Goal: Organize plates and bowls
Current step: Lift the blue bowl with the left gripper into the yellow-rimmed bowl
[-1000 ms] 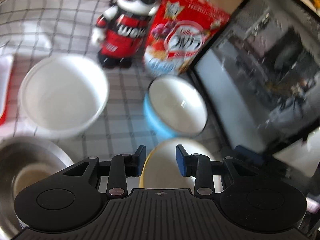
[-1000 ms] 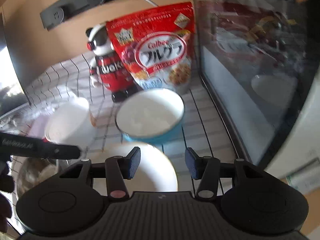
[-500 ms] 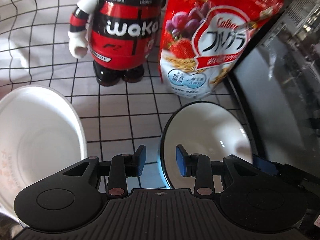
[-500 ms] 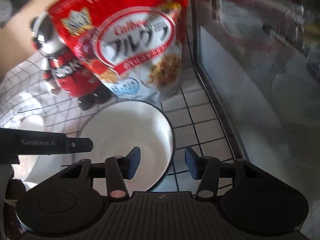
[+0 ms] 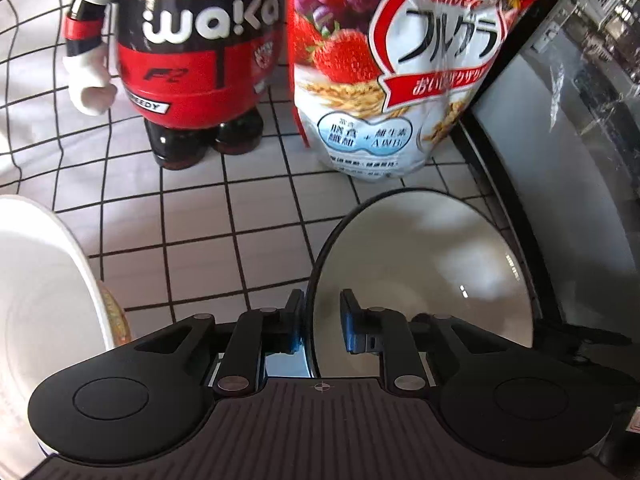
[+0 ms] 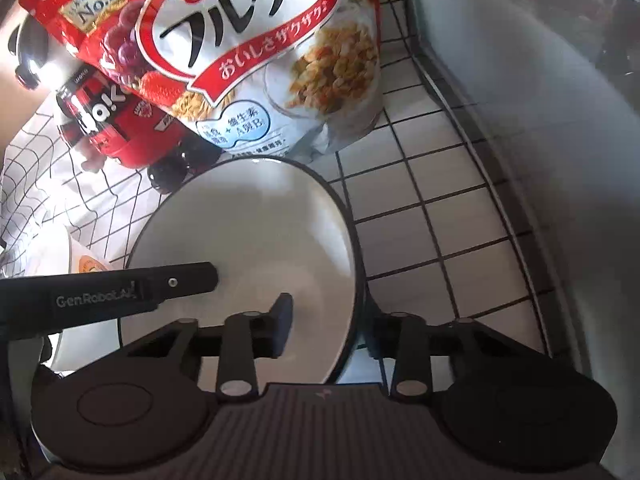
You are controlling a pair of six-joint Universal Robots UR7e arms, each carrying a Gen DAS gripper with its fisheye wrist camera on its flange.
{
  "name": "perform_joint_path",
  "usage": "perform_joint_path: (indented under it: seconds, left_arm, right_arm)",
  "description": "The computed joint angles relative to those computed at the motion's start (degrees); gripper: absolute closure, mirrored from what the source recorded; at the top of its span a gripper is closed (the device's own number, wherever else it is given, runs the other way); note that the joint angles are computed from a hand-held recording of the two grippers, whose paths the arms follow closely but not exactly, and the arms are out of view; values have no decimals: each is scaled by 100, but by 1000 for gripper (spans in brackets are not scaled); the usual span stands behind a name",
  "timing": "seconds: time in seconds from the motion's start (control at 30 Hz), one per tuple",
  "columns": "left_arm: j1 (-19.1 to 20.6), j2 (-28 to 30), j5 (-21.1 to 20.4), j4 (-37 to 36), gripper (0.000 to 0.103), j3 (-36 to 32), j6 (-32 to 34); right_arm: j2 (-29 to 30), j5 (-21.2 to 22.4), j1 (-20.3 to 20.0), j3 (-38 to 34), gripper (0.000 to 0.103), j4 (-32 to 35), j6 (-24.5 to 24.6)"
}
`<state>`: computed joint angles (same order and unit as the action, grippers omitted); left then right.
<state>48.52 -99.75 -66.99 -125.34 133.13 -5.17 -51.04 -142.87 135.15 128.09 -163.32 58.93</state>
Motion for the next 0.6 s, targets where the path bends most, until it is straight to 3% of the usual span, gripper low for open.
perform_joint_path:
  seconds: [0.27, 0.43, 0.6]
  left_arm:
    - [-27, 102, 122, 171, 81, -16, 166]
    - [-11, -92, -5, 150, 81, -22, 354]
    - [-144, -388, -8, 382, 80, -103, 324]
  right_arm:
    - [6, -4, 3, -71, 69, 204, -159]
    - [40, -118, 122, -67, 69, 20, -256]
    - [27, -315, 379, -286, 69, 371, -174]
